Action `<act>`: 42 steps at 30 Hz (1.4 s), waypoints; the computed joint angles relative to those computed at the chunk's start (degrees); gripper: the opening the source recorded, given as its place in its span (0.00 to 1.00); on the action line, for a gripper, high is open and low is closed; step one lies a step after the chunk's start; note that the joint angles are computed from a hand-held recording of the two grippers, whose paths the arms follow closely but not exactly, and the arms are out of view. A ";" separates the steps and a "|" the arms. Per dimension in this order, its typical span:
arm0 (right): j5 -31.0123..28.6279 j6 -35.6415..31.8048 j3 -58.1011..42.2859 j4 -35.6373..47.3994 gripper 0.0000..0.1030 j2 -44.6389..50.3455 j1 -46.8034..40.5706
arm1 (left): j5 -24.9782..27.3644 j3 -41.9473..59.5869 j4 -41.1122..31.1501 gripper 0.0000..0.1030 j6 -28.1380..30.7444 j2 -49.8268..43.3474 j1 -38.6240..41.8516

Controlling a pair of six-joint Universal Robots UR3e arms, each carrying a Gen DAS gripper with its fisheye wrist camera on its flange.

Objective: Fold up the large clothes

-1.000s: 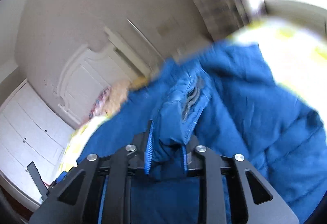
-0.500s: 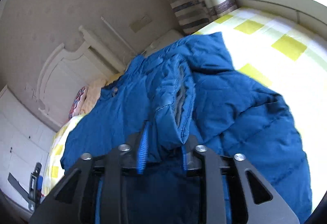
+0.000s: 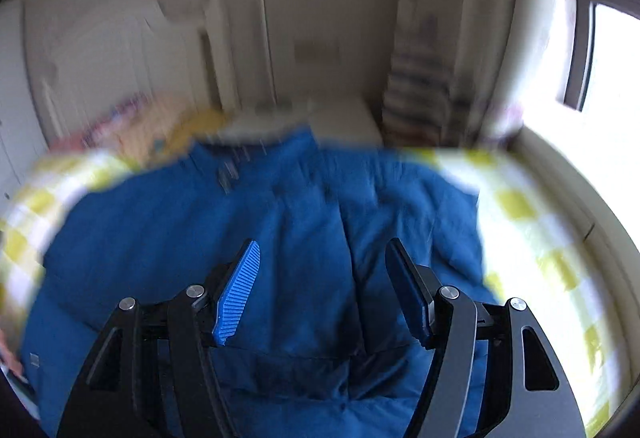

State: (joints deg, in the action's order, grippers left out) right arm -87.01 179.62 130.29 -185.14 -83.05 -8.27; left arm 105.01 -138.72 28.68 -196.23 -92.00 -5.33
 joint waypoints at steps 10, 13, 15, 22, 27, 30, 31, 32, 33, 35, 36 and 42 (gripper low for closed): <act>-4.67 -1.36 0.85 -1.71 0.65 1.79 3.12 | -4.77 30.96 -34.53 0.98 8.38 -4.99 -10.34; -3.69 -0.82 0.48 -1.15 0.66 1.63 2.91 | -1.98 47.67 -45.44 0.98 10.42 -18.30 -15.33; -3.37 -0.71 -0.25 -0.87 0.66 2.11 2.86 | -0.73 57.12 -53.47 0.98 12.90 -26.57 -18.06; -2.28 -1.16 0.13 -0.70 0.68 1.57 2.14 | -1.60 64.31 -60.57 0.98 11.65 -30.75 -17.92; -2.12 -1.13 0.12 -0.65 0.68 1.54 2.11 | -4.11 75.31 -63.70 0.98 11.49 -35.18 -12.67; -1.93 -1.18 0.13 -0.65 0.68 1.54 2.06 | -9.21 86.01 -76.62 0.98 8.80 -42.82 -7.07; -1.25 -1.53 0.24 -0.71 0.69 1.47 1.92 | -13.22 84.82 -76.18 0.98 9.42 -43.00 -5.07; -1.38 -1.63 0.09 -0.60 0.70 1.53 2.10 | -15.61 81.23 -72.76 0.98 9.33 -41.55 -3.76; -1.55 -1.61 -0.02 -0.50 0.70 1.59 2.19 | -16.31 78.95 -71.64 0.97 9.19 -39.97 -3.27; -0.87 -1.58 0.12 -0.42 0.70 1.46 1.75 | -15.63 70.90 -63.72 0.97 7.10 -35.19 -2.96; -0.52 -1.62 0.23 -0.42 0.70 1.40 1.50 | -15.79 66.94 -59.60 0.97 6.11 -32.98 -2.35; -0.56 -1.65 0.12 -0.40 0.72 1.49 1.61 | -9.09 70.41 -63.16 0.98 9.84 -37.24 -3.99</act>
